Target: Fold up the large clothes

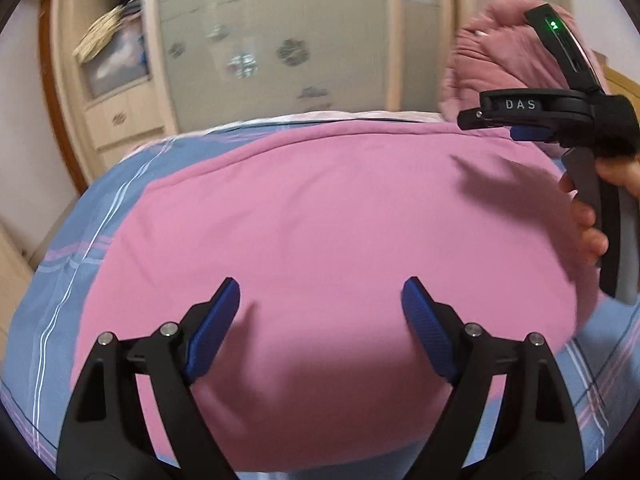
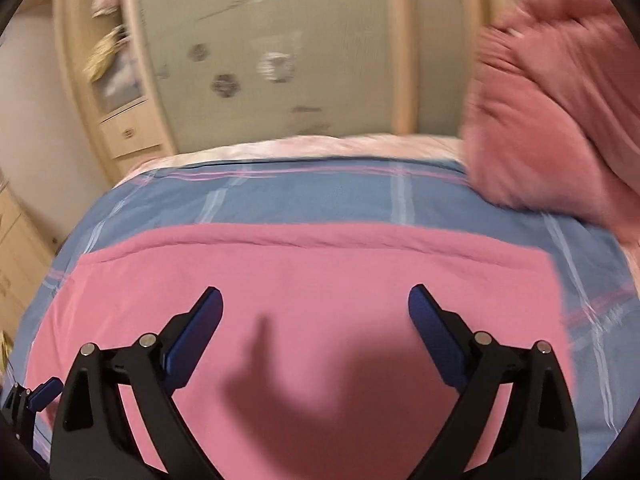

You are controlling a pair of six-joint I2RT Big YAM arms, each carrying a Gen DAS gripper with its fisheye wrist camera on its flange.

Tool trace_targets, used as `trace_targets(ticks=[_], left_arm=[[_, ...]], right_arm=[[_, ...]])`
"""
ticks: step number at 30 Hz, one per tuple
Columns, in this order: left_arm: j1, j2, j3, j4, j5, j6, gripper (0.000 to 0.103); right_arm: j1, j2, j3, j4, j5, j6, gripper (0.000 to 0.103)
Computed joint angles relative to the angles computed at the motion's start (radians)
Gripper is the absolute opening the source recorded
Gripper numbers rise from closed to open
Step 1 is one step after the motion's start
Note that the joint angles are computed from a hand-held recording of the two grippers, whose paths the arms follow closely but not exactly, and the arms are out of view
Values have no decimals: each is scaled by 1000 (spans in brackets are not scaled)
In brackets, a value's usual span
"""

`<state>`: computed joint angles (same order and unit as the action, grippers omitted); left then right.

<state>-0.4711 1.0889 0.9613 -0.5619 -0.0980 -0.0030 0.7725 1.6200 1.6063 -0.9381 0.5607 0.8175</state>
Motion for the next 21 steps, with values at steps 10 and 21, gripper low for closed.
trace_targets(ticks=[10, 21], left_arm=[[-28, 145, 103, -149, 119, -78, 89], [-5, 27, 65, -164, 53, -17, 89]], right_arm=[[-125, -84, -258, 107, -179, 148, 94], [-90, -31, -143, -74, -65, 224, 85]])
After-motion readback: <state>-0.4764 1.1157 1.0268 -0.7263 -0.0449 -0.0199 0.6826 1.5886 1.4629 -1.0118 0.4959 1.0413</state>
